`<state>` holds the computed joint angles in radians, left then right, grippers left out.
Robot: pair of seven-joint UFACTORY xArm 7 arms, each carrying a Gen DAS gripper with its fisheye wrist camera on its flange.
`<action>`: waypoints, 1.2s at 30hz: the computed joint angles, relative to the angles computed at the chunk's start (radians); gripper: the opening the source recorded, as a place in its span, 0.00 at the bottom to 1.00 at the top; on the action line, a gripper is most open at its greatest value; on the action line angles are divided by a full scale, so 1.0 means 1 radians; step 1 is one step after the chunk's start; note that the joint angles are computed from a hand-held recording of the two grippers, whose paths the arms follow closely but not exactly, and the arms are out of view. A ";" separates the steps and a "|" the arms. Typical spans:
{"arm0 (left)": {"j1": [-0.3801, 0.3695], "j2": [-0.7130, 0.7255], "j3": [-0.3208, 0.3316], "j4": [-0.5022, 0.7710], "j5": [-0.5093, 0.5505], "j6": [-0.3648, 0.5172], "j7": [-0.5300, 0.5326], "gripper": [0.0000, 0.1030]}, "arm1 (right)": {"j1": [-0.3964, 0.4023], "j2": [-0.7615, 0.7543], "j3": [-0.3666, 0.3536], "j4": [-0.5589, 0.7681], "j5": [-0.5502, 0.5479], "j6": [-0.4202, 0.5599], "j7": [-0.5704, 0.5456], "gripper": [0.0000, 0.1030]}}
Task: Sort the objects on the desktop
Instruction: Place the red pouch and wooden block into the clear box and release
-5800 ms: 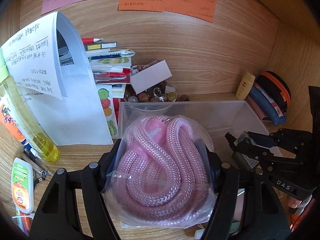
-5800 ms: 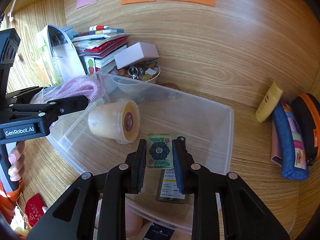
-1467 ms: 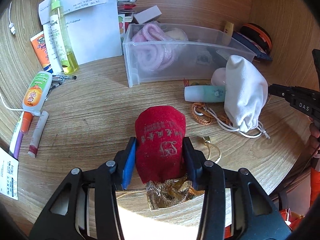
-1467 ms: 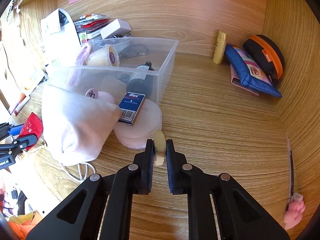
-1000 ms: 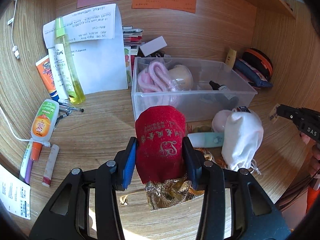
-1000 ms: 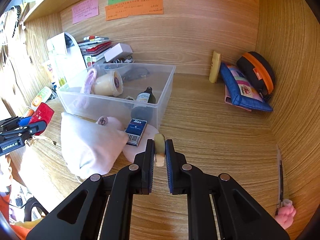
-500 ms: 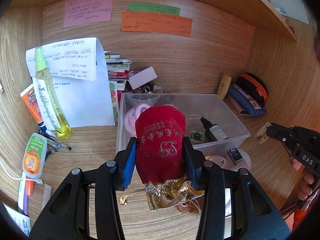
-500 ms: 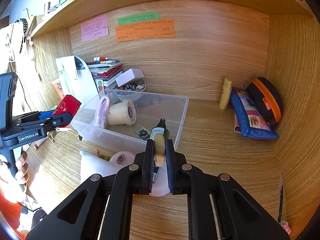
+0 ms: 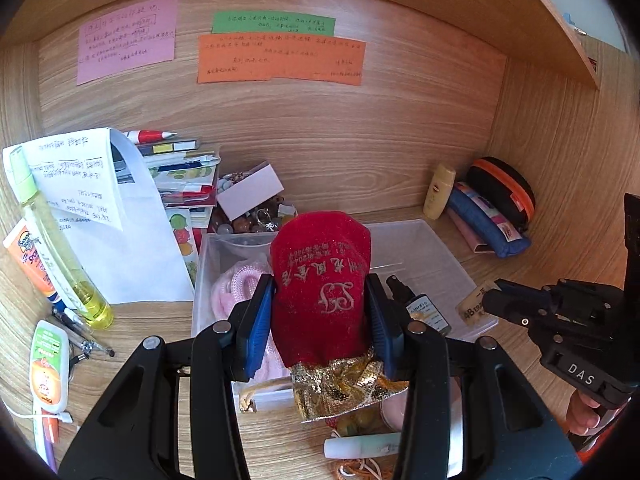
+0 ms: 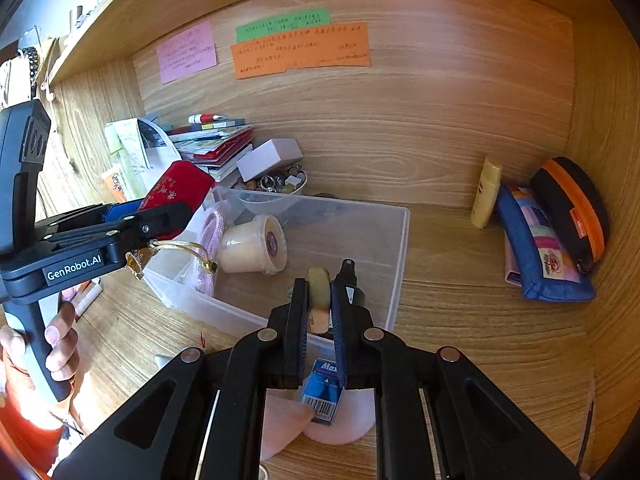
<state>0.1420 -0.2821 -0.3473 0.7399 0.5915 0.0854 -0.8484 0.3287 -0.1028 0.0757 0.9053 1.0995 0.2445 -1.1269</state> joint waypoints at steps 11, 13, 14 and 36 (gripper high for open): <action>-0.121 0.147 0.109 0.087 -0.010 0.007 0.049 0.42 | -0.036 0.112 0.045 0.084 -0.095 0.021 0.096 0.10; -0.171 0.170 0.153 0.090 -0.078 0.003 0.119 0.43 | -0.045 0.136 0.057 0.099 -0.113 0.021 0.112 0.10; -0.192 0.180 0.170 0.093 -0.111 0.003 0.154 0.43 | -0.049 0.146 0.063 0.106 -0.118 0.018 0.118 0.10; -0.217 0.197 0.195 0.083 -0.123 -0.014 0.161 0.69 | -0.100 0.204 0.142 0.121 -0.143 0.004 0.071 0.17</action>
